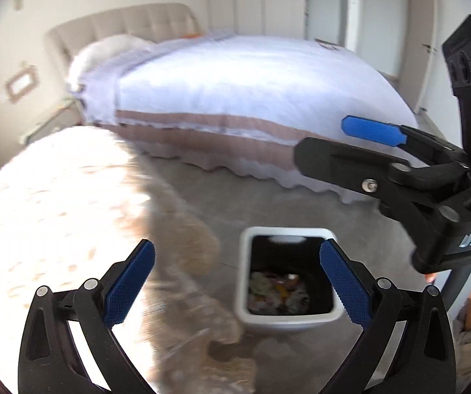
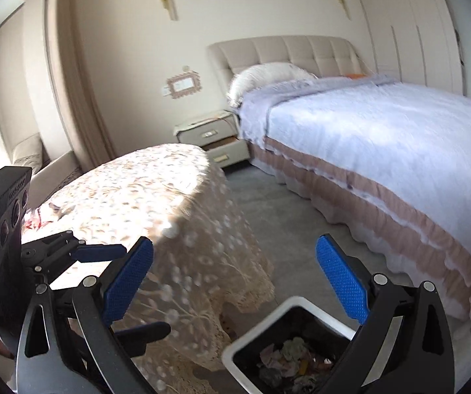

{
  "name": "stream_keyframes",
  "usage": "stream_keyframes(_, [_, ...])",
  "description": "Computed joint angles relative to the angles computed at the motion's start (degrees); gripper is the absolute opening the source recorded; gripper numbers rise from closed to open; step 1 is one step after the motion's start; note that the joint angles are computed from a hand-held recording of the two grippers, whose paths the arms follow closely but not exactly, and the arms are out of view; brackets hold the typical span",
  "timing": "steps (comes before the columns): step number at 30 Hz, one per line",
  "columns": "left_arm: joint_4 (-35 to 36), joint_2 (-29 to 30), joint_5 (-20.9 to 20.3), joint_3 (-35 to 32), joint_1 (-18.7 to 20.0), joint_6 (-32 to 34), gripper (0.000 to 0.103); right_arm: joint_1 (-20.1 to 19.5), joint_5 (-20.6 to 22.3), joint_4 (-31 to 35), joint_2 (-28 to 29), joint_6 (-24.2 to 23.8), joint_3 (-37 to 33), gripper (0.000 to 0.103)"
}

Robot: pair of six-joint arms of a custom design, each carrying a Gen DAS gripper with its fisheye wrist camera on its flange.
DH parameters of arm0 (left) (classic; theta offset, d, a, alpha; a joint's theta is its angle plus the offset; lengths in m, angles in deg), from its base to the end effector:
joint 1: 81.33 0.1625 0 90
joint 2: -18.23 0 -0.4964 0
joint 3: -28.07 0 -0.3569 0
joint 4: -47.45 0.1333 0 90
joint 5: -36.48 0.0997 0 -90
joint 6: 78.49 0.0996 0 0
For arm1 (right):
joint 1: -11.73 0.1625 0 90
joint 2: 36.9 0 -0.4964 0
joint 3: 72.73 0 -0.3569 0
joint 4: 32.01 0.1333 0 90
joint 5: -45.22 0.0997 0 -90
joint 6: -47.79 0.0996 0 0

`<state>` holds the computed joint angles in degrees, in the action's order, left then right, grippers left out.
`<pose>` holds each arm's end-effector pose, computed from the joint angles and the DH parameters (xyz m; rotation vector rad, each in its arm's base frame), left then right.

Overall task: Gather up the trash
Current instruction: 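Return both tools to the table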

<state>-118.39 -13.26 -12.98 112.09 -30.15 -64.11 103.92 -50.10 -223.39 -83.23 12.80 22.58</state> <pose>-0.3233 -0.7178 0.1085 0.9298 2.2734 -0.6852 0.1514 -0.7111 0.2708 0.7590 -2.4397 1.1723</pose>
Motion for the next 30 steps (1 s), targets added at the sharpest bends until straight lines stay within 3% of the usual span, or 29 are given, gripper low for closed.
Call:
stream_keyframes(13, [-12.73, -10.58, 7.14, 11.93, 0.04, -0.52, 0.098, 8.16, 2.46, 4.29, 4.4, -4.69, -4.44, 0.099])
stream_keyframes(30, [-22.16, -23.96, 18.14, 21.01, 4.34, 0.24, 0.098, 17.34, 4.46, 18.8, 15.6, -10.43, -16.9, 0.099])
